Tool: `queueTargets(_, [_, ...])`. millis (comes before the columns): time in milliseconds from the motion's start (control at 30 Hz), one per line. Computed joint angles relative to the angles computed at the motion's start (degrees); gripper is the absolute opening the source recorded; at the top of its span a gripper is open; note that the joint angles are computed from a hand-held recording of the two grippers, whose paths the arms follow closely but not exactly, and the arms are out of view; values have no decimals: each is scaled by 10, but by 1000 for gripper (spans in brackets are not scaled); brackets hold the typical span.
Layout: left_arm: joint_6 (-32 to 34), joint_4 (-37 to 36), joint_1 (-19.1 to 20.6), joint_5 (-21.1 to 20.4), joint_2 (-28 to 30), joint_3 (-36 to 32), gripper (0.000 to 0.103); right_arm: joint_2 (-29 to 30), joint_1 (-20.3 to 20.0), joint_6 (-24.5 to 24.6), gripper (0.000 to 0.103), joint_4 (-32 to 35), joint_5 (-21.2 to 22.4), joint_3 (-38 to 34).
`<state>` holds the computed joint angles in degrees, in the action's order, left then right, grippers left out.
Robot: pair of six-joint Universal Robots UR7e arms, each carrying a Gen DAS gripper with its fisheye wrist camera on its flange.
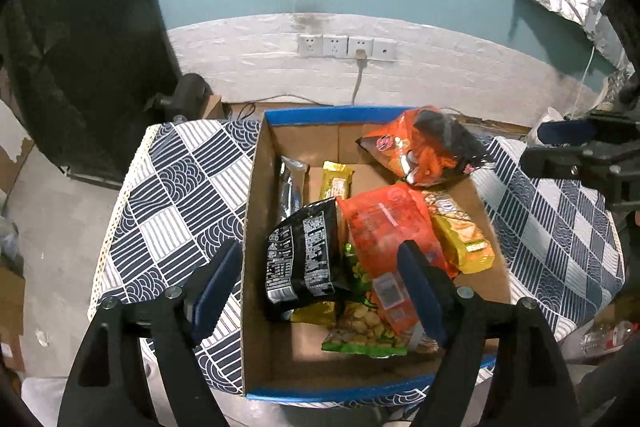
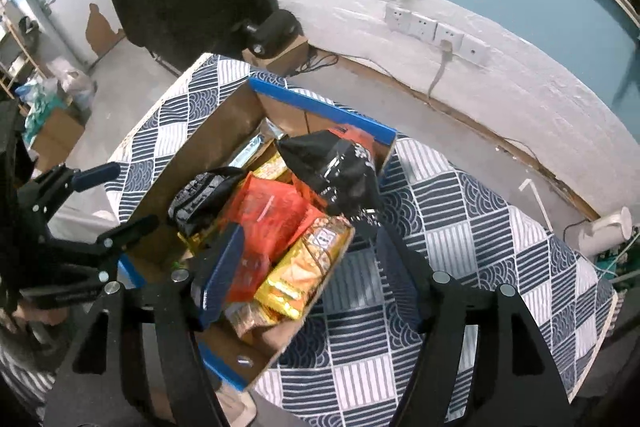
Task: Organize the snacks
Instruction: 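Lower both bags into the box and open both tools to release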
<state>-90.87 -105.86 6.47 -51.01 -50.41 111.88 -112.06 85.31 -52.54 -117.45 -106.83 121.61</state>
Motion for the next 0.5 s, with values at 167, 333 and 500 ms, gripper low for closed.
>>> queueTargets(167, [-1,8,-18,13,-1,-12,83,-38,-18,-26,73,3,22,0])
queueTargets(333, [12,13,-30,27,9,-29,87,-72,-50,-35,74,21,66,-8])
queueTargets(500, [23,22,-36,35,22,-50,87,-102,-77,-55,75,20,100,-10])
